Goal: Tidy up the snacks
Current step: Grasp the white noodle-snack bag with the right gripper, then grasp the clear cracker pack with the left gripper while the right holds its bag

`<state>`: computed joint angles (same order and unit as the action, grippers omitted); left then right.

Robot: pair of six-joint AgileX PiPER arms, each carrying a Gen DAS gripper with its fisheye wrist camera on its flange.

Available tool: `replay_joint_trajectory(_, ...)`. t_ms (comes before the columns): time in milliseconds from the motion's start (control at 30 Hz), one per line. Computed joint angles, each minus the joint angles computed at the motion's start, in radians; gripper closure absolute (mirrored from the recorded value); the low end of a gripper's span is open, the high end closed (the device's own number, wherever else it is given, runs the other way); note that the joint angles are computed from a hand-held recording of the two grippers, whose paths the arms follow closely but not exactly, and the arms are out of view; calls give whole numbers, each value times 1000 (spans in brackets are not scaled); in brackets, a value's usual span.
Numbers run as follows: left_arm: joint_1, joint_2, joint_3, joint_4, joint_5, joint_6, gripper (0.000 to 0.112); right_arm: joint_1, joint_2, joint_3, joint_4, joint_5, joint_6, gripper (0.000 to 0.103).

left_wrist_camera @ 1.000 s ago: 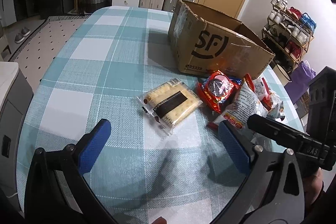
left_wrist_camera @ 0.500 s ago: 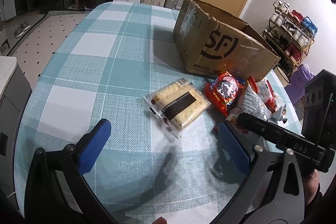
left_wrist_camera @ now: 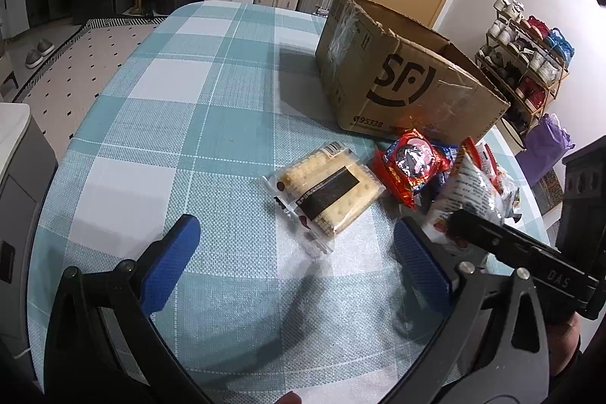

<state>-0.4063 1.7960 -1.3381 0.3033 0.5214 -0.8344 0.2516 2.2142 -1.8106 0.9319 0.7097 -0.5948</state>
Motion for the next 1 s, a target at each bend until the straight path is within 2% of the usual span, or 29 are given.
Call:
replay_joint_trajectory(500, -11, 44, -80, -36, 52, 71, 11, -58, -74, 132, 126, -8, -134, 57)
replay_joint_trajectory(1000, 10, 233, -330, -106, 185, 246, 11, -89, -88, 165, 157, 0, -153, 57)
